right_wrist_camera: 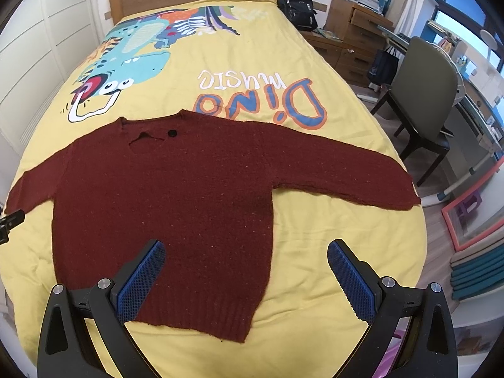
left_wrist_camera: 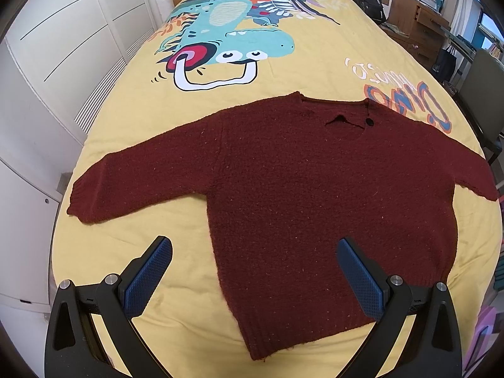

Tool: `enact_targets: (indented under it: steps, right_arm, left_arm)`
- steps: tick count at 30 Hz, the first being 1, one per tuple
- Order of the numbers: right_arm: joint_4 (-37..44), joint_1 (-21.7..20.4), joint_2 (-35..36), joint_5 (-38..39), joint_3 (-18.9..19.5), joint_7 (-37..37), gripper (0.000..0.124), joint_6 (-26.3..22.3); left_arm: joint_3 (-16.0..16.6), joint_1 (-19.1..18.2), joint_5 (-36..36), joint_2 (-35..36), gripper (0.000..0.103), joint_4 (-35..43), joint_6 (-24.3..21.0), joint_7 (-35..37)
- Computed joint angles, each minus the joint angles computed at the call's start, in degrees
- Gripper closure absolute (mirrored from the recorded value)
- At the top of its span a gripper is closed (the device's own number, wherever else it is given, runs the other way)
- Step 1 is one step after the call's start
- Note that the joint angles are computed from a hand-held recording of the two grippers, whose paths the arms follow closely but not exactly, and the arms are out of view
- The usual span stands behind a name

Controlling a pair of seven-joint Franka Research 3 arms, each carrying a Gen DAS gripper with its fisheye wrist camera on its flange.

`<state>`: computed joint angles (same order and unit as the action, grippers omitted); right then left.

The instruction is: Fold small clothes

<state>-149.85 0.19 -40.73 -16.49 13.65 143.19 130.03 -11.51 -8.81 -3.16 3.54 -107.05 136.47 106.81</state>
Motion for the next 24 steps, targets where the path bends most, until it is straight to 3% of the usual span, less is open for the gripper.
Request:
enact_targets:
  steps: [24]
  right_arm:
    - [0.73,0.27,0.36,-0.32,-0.14,-0.44,0.022,-0.96]
  left_arm:
    - [-0.01,0.05,0.72,0.13,0.001,-0.32,0.01,-0.47]
